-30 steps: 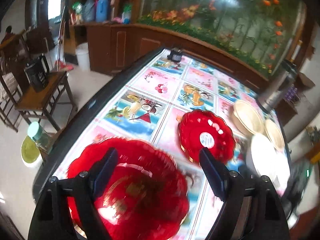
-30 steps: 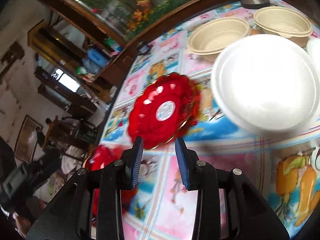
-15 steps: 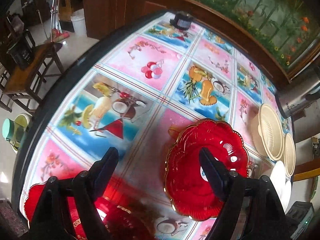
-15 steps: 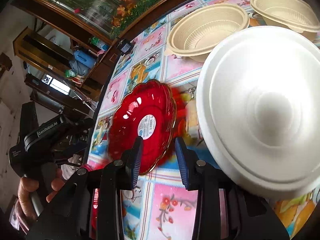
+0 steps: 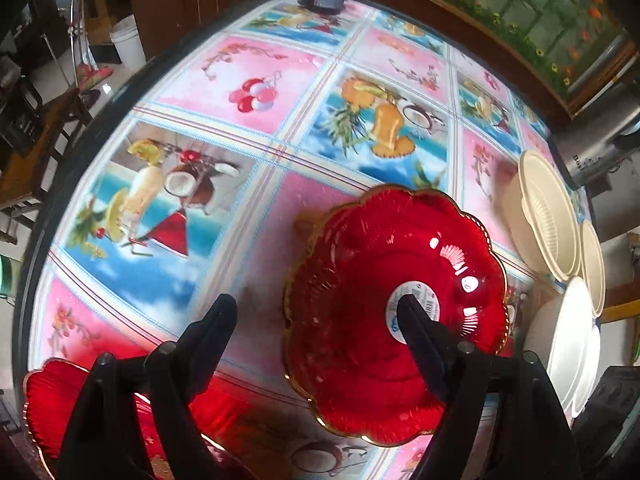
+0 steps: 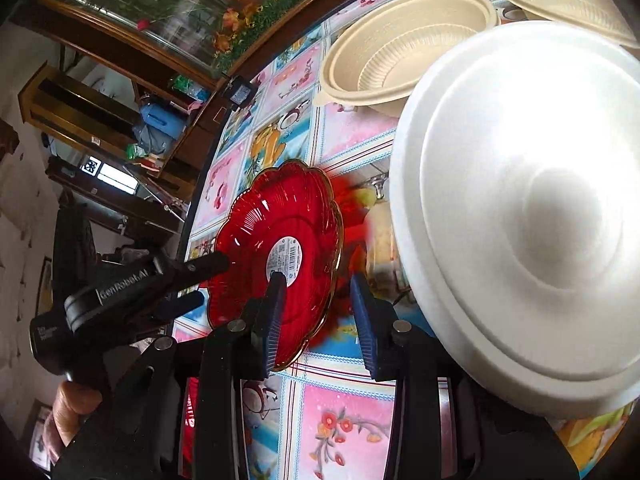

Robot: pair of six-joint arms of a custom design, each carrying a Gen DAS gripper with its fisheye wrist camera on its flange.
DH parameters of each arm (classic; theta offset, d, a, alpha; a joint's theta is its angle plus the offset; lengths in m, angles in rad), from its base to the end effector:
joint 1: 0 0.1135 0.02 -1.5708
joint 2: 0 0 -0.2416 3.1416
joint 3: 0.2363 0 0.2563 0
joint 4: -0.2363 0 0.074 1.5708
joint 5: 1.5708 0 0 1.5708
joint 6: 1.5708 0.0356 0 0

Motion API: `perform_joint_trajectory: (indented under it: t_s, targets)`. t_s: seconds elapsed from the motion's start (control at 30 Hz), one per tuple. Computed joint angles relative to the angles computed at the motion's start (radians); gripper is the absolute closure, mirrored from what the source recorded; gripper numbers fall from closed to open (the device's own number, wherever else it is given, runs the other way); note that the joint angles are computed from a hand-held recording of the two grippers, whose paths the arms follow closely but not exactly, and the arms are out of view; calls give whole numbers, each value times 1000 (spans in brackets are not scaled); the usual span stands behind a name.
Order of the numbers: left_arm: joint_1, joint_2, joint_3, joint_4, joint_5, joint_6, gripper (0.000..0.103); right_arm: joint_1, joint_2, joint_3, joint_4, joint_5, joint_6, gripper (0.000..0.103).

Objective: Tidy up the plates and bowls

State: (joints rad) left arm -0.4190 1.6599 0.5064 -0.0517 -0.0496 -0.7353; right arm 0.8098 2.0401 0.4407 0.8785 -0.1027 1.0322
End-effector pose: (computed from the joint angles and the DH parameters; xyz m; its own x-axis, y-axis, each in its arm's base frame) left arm 0.2168 -0.0946 0.0483 -0.8944 -0.3351 -0.2962 -0.2829 0.9369 -0.2055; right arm 0.1796 0.1939 0.0060 -0.8974 0.2959 -0.3272 -0.0060 0.7336 0.6796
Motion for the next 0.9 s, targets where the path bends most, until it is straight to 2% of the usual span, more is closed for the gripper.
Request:
perform_joint_trajectory:
  t_s: [0.07, 0.27, 0.3, 0.4, 0.53, 0.6, 0.63, 0.67, 0.73, 0.9]
  targets:
    - [0, 10, 3, 5, 2, 0, 22, 1, 3, 0, 8, 3, 15, 53]
    - [1, 8, -3, 12, -26, 4, 29, -22, 44, 33, 5, -29, 52, 51]
    - [3, 7, -7, 14, -28, 6, 33, -25, 54, 38, 18, -37, 58, 51]
    - [16, 20, -8, 20, -7, 21, 52, -17, 48, 65, -29, -17, 49, 51]
    - [26, 44, -8, 39, 14, 31, 68, -2, 50, 94, -57, 7, 51, 51]
    - [26, 54, -9, 50, 24, 31, 76, 6, 48, 127, -131, 19, 27, 64]
    - [24, 55, -9, 51, 22, 31, 79, 8, 52, 141, -158, 20, 21, 82]
    - [20, 51, -12, 49, 10, 32, 80, 10, 60, 145, -161, 33, 21, 93]
    - [21, 50, -17, 57, 6, 36, 85, -3, 71, 138, -133, 19, 23, 95]
    - [14, 44, -28, 73, -4, 44, 86, 15, 69, 135, -138, 58, 14, 96]
